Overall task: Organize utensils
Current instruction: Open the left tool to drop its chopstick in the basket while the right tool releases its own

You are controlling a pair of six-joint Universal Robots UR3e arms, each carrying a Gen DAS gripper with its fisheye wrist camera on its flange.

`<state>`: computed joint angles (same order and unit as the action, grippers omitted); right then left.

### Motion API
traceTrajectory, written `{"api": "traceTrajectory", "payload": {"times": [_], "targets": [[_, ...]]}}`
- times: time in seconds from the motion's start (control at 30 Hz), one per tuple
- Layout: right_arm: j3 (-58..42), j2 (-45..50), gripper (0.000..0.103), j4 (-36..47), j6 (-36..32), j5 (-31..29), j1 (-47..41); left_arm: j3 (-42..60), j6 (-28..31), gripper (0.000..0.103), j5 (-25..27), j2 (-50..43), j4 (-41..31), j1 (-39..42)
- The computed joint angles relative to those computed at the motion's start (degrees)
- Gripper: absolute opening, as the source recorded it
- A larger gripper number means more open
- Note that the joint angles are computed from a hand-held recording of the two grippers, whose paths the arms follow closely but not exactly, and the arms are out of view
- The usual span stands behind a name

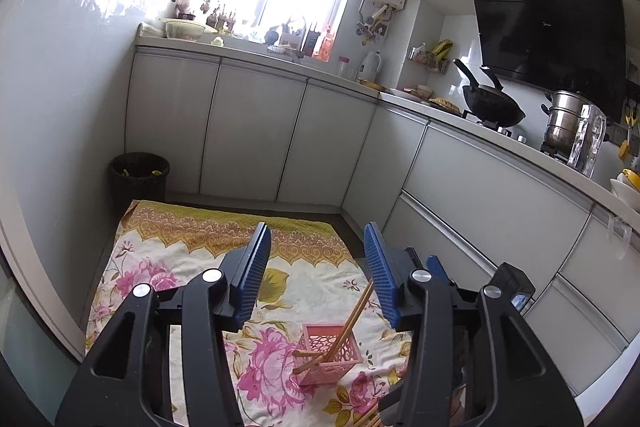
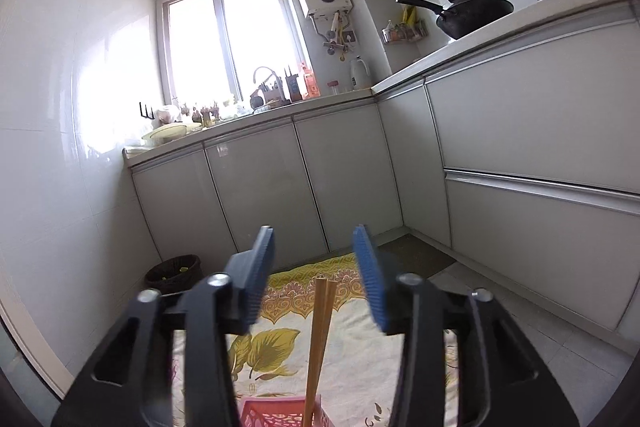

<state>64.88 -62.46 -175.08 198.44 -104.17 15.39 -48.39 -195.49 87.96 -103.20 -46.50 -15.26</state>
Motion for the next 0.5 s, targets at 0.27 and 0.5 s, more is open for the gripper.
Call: {"api": "traceTrajectory", "payload": {"times": [0.27, 0.5], "targets": [[10.11, -18.34, 0.086, 13.03, 4.52, -1.06, -1.63, 2.06, -1.35, 0.075, 6.25, 0.31, -3.1, -5.93], [14.05, -31.73, 0.096, 26.66, 8.75, -7.95, -0.57, 3.67, -3.08, 0.096, 19.56, -1.15, -4.3, -14.76]]}}
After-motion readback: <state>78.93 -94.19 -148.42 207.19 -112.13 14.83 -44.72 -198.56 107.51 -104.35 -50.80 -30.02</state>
